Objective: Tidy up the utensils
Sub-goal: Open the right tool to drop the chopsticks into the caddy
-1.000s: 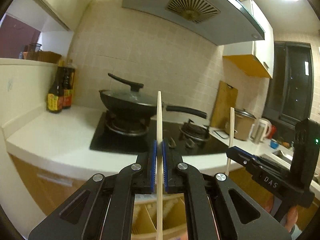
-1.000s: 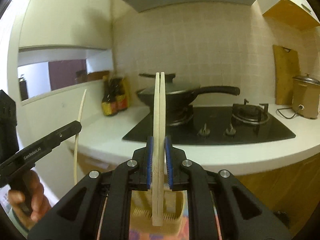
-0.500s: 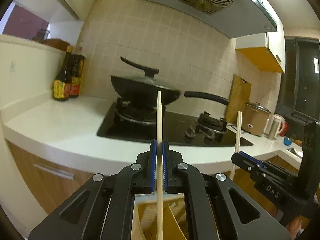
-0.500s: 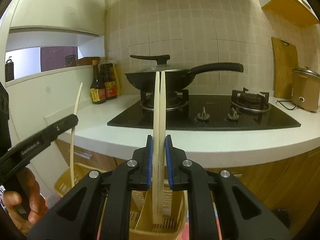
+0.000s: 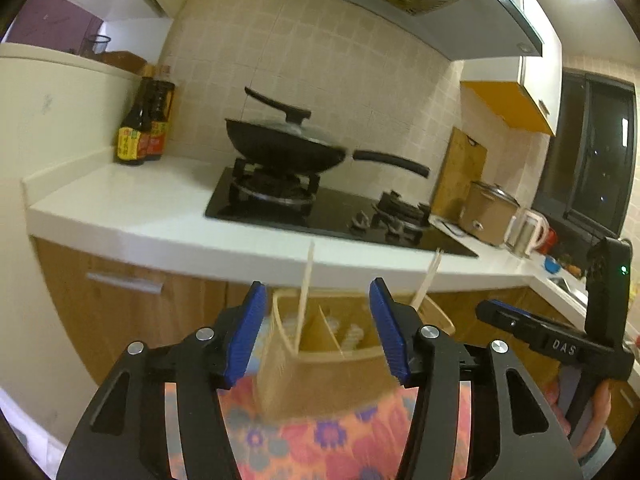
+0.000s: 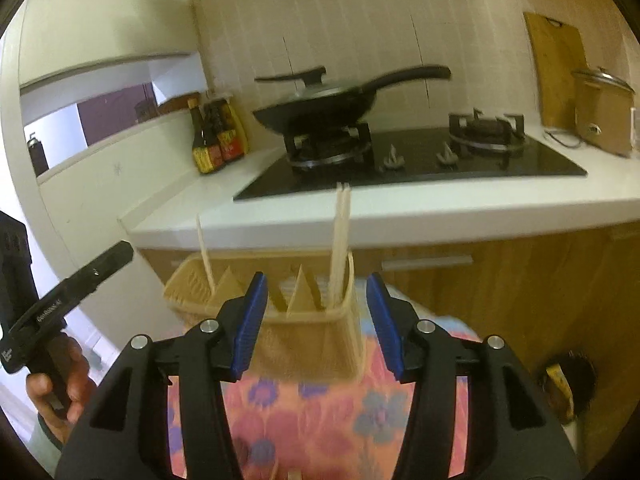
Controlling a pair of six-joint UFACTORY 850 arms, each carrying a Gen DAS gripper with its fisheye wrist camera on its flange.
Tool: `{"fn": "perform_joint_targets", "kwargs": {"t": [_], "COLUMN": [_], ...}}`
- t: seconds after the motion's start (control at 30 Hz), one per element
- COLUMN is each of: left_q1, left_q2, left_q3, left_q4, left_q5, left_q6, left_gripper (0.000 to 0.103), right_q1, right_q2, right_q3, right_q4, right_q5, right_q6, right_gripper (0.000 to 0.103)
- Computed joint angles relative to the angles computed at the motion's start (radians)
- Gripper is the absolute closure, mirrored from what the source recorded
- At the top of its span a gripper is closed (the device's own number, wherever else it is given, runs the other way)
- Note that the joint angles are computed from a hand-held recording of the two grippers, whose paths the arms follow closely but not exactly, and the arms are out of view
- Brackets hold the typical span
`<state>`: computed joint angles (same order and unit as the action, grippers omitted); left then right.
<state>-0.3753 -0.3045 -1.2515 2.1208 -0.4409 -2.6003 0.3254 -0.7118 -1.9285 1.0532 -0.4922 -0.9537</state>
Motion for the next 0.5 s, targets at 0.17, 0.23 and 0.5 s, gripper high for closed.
{"fn": "perform_joint_targets", "kwargs": {"t": [0.17, 0.23, 0.5], "left_q1": [-0.051, -0.071, -0.12], "left_q2": [0.078, 0.109, 0.167], "left_q3": [0.076, 0.11, 0.191], "left_q4": [-0.177, -0.228, -0.487], "left_q5": [-0.004, 0.006, 0.048], "left_q6": [0.151, 0.188, 0.385], "left_gripper": [0.052, 0.052, 0.052], "right_q1": [-0.007, -0.008, 0.005], "right_q2": [0.096, 0.124, 0.215], "right_q3": [0.13, 0.17, 0.332], "right_q4": [-0.105, -0.166, -0.292], "right_q5": [-0.033, -0.056, -0.093], "right_q6": [0.055, 0.098, 0.138], "right_gripper": [0.055, 0.055, 0.055]}}
